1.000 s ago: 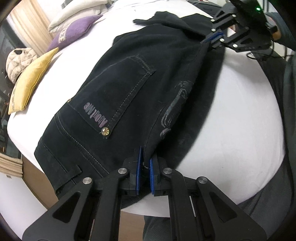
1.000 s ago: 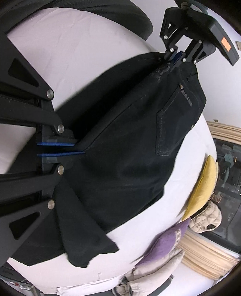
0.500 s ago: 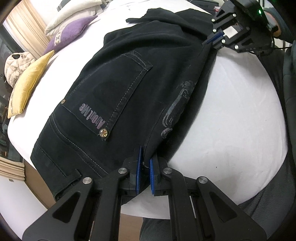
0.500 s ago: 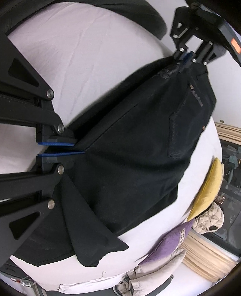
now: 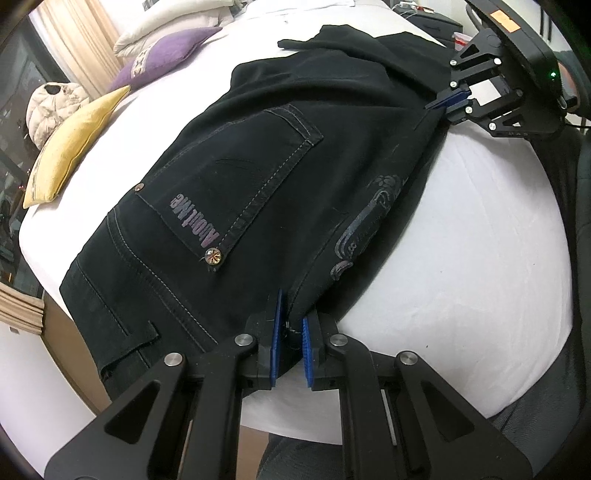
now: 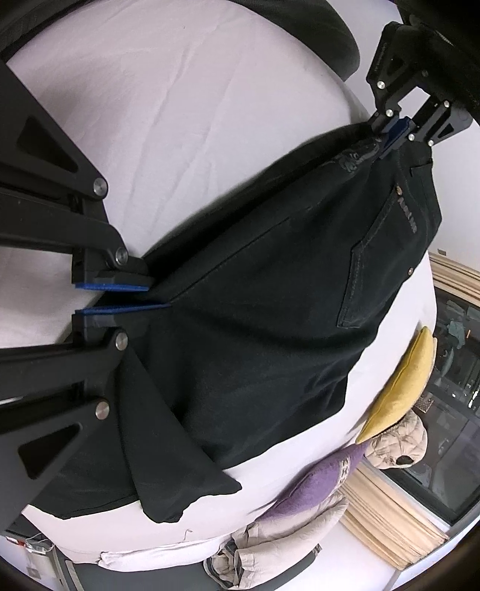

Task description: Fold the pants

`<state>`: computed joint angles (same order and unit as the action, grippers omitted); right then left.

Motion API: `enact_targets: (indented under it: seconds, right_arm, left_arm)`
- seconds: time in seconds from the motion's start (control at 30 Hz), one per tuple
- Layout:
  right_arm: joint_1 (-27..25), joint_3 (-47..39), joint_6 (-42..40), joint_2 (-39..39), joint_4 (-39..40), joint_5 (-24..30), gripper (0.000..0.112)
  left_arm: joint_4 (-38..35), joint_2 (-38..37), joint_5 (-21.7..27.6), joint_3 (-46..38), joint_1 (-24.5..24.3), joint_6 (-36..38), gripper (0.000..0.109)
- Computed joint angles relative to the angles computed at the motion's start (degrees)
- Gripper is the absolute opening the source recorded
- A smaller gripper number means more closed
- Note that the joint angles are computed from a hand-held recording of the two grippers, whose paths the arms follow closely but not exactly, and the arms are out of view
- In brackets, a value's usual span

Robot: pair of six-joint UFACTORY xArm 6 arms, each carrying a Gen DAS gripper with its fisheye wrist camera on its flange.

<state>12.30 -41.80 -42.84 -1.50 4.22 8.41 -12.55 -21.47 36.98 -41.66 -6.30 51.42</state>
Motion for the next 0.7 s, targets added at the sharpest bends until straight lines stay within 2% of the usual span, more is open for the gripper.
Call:
enact_targets:
  seconds: [0.17, 0.3, 0.37, 0.4, 0.43, 0.47, 0.57, 0.7]
  right_arm:
    - [-0.2, 0.6, 2.0, 0.4, -3.2, -0.6, 0.010]
    - [0.3, 0.4, -6.1, -1.1, 7.1, 1.5, 0.012]
    - [-0.1, -0.2, -8.1, -1.8, 9.9, 3.8, 0.016]
    - [-0.6, -0.7, -10.7, -2.6, 13.1, 6.2, 0.017]
    - [-1.1, -1.3, -12.4, -3.4, 15.5, 8.6, 0.019]
    - [-2.0, -2.3, -14.2, -4.1, 18.5, 11.5, 0.019]
    - [-4.8, -7.0, -16.2, -4.5, 26.0, 18.3, 0.019]
    - [-6.8, -20.0, -15.5, 3.2, 35.4, 25.5, 0.019]
  left_arm:
    - [1.0, 0.1, -0.2, 0.1, -0.2, -0.3, 0.010]
    - [2.1, 0.4, 2.9, -1.5, -0.1, -2.4, 0.014]
    - [2.4, 0.6, 7.0, -3.1, 0.6, -3.4, 0.023]
    - [2.3, 0.8, 10.1, -4.4, 1.2, -3.9, 0.039]
    - [1.9, 0.7, 12.7, -5.4, 1.9, -4.1, 0.065]
    - [1.6, 0.3, 14.0, -5.8, 2.3, -4.2, 0.069]
    - [0.2, -0.1, 17.4, -8.4, 3.9, -5.9, 0.069]
    - [-6.3, 3.7, 11.1, -13.5, 2.7, -9.6, 0.069]
